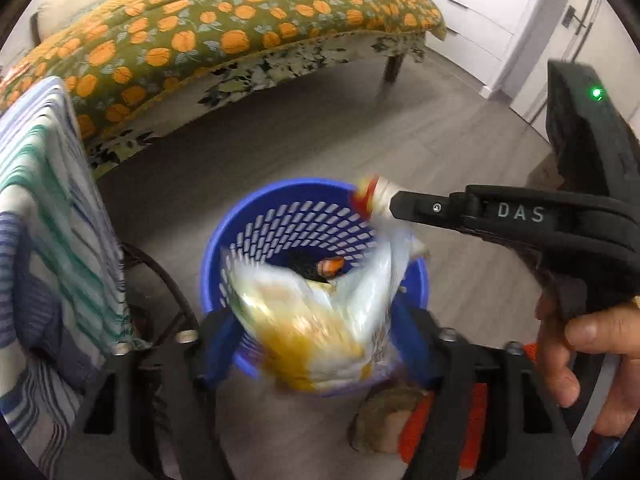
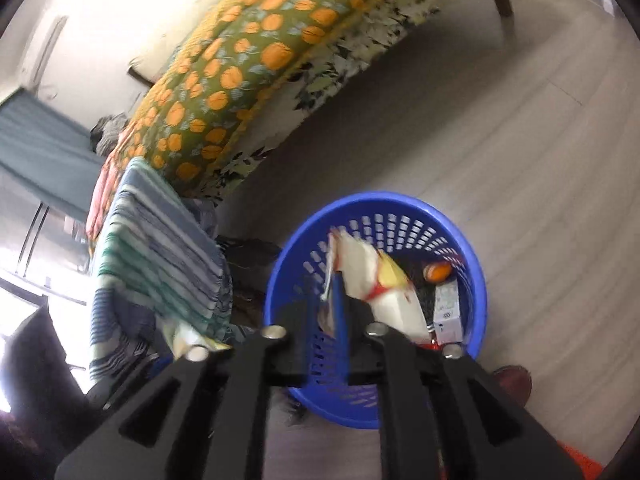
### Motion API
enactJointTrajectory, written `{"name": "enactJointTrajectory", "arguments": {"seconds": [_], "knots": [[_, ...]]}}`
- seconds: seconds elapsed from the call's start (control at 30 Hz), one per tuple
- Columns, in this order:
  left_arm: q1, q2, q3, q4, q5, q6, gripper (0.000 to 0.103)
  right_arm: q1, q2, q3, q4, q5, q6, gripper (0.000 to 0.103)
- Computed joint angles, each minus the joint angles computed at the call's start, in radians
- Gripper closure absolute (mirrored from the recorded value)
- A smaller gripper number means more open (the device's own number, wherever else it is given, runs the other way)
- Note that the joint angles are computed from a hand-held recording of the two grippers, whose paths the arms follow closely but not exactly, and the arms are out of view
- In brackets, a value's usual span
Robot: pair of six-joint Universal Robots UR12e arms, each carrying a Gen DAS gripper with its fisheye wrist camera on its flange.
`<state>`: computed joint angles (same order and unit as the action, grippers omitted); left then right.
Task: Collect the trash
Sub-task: 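Carry the yellow bag and white-red wrapper to the wastebasket and open both tools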
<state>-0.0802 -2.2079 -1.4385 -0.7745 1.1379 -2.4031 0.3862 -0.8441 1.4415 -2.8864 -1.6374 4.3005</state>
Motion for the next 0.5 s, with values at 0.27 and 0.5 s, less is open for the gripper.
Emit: {"name": "enactJointTrajectory", "arguments": {"seconds": [0.27, 0.5], "knots": [[0.057, 0.092, -0.115, 0.244, -0.091, -0.071, 0.011, 0.045, -0.073, 0.029, 0.039, -0.196, 0.039, 0.014], [0.128, 0.2, -0.237, 0.497, -0.193, -0.137, 0.005, 0.189, -0.129, -0.029, 0.178, -0.6, -0.128, 0.004]]}}
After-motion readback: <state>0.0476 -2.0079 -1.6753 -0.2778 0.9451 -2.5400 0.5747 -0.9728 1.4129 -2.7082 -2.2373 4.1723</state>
